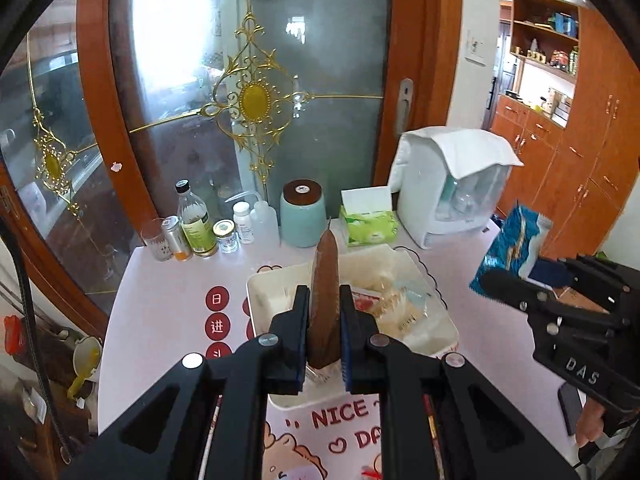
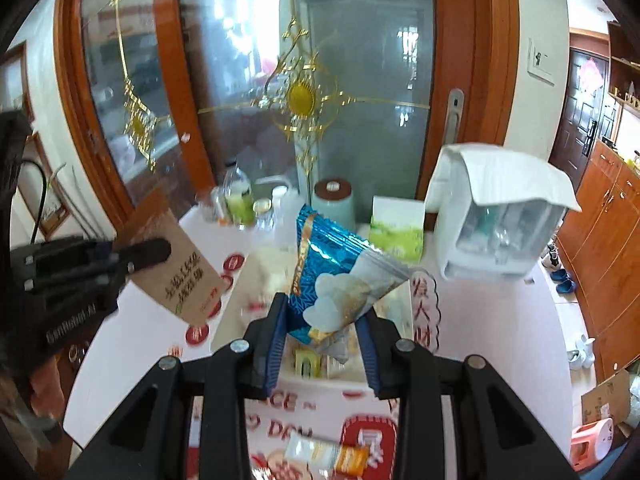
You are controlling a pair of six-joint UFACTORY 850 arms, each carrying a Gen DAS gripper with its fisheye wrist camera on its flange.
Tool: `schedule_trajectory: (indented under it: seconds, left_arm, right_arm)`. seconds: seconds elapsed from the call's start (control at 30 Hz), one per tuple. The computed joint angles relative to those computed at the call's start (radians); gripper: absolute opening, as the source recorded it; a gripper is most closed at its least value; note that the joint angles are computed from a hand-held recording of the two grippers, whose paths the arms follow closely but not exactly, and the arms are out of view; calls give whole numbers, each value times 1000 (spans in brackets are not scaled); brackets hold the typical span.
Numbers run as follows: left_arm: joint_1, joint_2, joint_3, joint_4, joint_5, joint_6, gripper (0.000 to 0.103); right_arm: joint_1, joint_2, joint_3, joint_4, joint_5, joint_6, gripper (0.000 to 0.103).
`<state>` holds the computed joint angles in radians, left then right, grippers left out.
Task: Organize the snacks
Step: 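Carry the brown packet and blue snack into the tray and open both tools, then move both tools back from the tray to the remaining snacks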
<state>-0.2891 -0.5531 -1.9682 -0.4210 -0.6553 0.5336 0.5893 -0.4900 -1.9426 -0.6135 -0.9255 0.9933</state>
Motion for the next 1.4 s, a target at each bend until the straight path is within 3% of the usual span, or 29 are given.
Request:
schedule_trajectory:
  seconds: [0.23,0.5,0.57,0.6,0.63,0.7,0.87,1.4]
  left_arm:
    - [-16,-130,-163,85,-82,-119,11]
    - [-39,-201,-232,178,-82,-217,13]
    - [-43,-200,-219,226,-42,-272,32]
    - [-45,-201,-216,247,-27,-291,66]
    - [-48,-195,-201,297,-6,-336,83]
    - [-52,-174,-153,392,54,-425,95]
    - [-30,-187,-166,304,9,-353,96]
    - [-23,-22,65,289,90,-267,96]
  right_arm:
    - [-58,-122,-167,59,-52,-78,34]
    - [-88,-244,-326,109,-134,-152,37]
    - [-95,-264,-351,143,-138,-179,42]
    - [-97,-271,-358,156,-139,-183,49]
    - [-95,-273,-358,156,-141,-177,53]
    - [-88,-268,-341,116,-144,-139,59]
    - [-98,-233,-276,165,-97,-133,64]
    - [-47,-136,-141,122,-100,-71,64]
